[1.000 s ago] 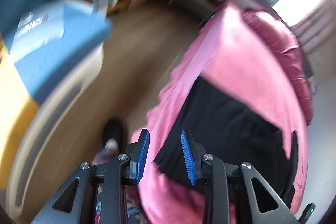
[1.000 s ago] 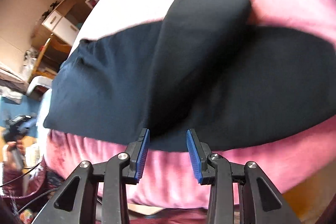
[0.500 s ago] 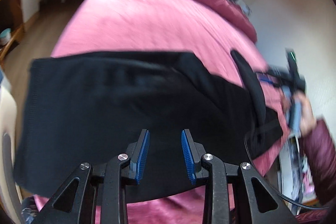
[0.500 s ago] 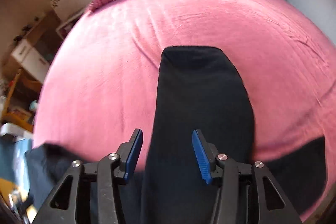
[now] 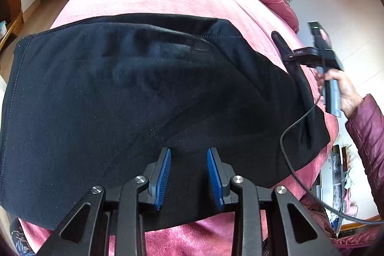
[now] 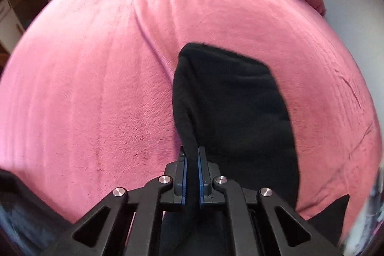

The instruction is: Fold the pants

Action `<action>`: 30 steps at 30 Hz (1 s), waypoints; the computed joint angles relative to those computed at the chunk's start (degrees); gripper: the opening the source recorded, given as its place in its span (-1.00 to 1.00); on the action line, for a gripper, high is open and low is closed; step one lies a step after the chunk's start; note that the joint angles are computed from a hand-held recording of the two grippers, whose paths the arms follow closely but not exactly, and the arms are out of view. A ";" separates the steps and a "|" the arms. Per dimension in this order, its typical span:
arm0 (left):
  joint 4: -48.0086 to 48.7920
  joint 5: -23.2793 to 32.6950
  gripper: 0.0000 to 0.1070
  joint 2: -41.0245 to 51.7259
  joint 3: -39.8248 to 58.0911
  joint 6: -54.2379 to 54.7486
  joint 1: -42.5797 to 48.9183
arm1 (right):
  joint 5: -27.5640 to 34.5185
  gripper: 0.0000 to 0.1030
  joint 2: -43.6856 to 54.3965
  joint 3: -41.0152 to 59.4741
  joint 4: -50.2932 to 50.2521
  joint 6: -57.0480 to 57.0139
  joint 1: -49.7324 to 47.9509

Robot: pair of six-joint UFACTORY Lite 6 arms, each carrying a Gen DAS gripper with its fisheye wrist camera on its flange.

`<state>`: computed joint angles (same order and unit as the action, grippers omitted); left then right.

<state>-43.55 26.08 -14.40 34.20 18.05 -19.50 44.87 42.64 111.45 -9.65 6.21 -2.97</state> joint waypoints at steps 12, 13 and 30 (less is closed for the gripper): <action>1.63 -3.77 -0.40 1.94 -0.36 -2.39 -3.05 | 2.02 -0.87 -36.07 -28.28 47.58 -37.69 -33.80; 4.51 -3.50 -0.40 3.03 1.74 -5.97 -4.05 | 3.45 -0.87 -36.69 -29.20 50.06 -40.19 -37.24; 22.67 -4.99 -0.40 13.27 12.43 -28.66 -15.27 | 11.81 -0.71 -22.21 -43.36 61.98 -62.34 -73.70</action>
<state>-20.87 21.09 -1.13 46.63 -10.62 -34.77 56.68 20.43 68.09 52.33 -56.13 -76.67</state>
